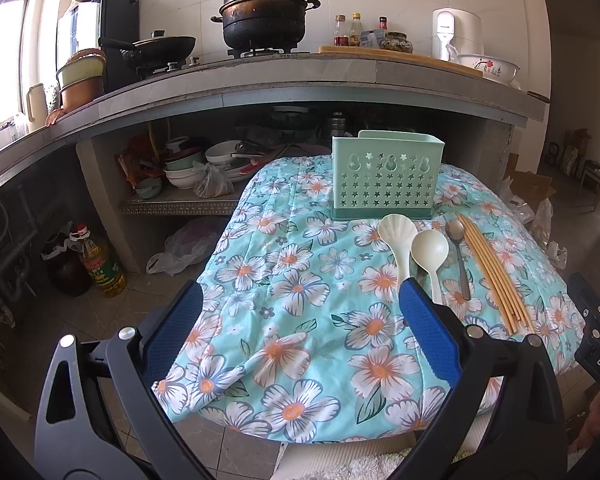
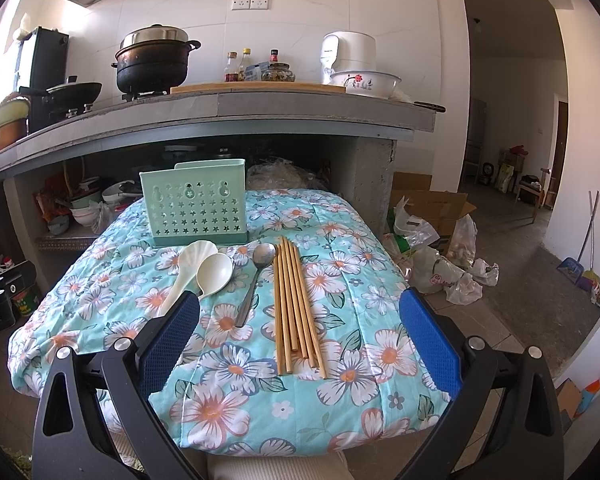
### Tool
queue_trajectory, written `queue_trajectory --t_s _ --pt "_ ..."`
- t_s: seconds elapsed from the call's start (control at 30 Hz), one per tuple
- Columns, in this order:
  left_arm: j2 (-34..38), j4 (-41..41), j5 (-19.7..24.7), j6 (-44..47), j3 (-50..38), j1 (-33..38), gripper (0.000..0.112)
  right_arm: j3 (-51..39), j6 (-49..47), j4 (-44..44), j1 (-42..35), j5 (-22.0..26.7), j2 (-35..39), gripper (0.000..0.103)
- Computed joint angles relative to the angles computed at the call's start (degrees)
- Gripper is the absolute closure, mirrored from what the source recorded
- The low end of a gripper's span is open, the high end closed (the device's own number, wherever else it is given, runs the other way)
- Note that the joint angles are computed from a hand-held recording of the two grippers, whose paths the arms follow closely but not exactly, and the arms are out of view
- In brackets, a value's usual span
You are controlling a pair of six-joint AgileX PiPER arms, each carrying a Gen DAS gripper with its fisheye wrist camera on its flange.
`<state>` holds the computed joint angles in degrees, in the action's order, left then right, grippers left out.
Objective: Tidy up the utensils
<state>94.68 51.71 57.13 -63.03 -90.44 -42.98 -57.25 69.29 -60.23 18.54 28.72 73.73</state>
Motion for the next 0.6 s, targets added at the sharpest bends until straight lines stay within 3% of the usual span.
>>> queue_trajectory --t_s 0.6 --pt "-1.2 -0.9 0.8 -3.5 2.8 0.9 0.017 0.0 -0.6 0.5 0.0 -0.1 0.0 0.006"
